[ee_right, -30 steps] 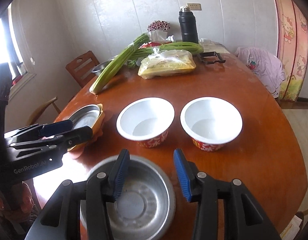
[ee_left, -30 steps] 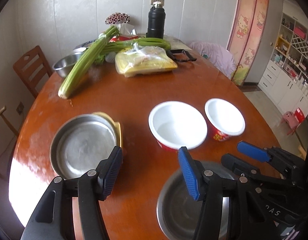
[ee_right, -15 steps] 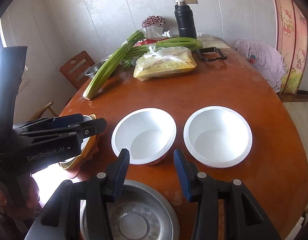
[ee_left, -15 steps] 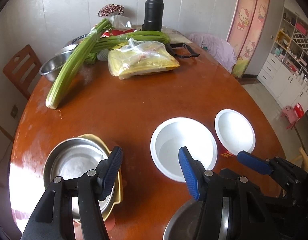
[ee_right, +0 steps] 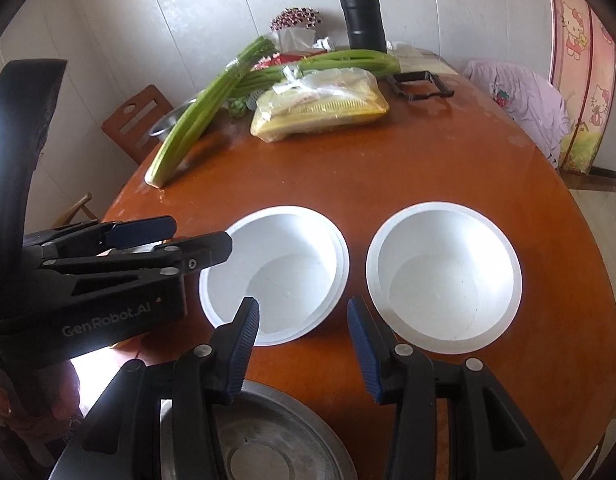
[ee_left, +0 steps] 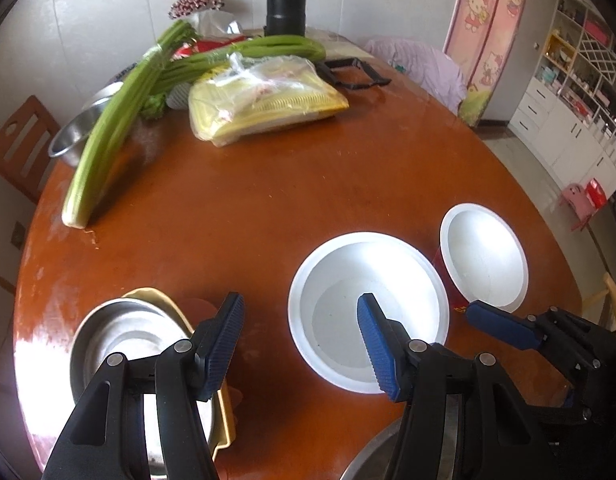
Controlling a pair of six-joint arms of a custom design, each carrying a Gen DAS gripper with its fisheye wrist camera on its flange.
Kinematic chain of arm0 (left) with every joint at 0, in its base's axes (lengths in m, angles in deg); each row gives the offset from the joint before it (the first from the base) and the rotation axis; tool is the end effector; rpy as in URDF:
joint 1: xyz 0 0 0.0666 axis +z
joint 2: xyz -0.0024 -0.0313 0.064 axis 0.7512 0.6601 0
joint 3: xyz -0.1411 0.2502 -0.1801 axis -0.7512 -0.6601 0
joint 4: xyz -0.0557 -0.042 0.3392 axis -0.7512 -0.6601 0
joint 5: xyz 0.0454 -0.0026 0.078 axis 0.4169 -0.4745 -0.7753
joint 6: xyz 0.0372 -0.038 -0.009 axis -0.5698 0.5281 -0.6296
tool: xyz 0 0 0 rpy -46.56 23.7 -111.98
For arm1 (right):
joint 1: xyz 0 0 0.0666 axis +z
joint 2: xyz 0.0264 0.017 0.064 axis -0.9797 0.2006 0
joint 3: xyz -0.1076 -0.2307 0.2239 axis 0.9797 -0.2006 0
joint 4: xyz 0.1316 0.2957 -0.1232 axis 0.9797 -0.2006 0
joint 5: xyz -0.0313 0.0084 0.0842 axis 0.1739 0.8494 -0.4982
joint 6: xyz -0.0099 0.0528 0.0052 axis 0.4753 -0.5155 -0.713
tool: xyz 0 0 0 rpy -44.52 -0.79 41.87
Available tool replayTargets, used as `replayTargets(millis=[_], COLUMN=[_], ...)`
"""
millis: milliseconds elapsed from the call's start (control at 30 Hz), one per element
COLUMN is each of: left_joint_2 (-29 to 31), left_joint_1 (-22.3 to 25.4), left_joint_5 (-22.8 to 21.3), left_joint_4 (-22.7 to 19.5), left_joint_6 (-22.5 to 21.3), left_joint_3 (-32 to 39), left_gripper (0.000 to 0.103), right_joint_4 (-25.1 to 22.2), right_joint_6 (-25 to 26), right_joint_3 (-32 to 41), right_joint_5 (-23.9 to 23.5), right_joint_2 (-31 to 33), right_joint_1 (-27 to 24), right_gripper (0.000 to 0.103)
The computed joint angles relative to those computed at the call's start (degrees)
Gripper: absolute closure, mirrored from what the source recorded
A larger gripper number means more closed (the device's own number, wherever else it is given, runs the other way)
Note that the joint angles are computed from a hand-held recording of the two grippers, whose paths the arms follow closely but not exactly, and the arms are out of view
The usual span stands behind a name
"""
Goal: Organize plates and bowls
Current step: 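Grasp the rim of the red-printed white bowl with the left gripper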
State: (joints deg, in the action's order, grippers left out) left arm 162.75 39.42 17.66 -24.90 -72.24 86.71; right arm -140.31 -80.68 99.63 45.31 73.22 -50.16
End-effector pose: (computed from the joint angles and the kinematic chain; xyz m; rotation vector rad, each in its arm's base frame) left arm 0.6067 -0.1077 0.3770 0.6725 2.5377 -0.2556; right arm 0.5027 0.2622 0.3744 0.2068 2.4921 0.2257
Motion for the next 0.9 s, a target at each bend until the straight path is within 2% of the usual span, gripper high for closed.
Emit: replayTargets(millis=[533, 900], left_joint_2=[10.1, 11.1], left_joint_1=[-0.9, -1.1], left_joint_5=[0.2, 0.4], left_joint_4=[-8.9, -8.8], left_joint_6=[-0.7, -0.6], left_joint_3=[13.8, 14.4], left_gripper=[0.043, 0.043], right_joint_4=[-3.9, -5.2], right_joint_6=[0.0, 0.2], right_joint_3=[5.3, 7.9], right_joint_5=[-0.7, -0.7], right_joint_2=[4.4, 6.6], right_joint_1=[-0.3, -0.4], right_gripper=[0.057, 0.057])
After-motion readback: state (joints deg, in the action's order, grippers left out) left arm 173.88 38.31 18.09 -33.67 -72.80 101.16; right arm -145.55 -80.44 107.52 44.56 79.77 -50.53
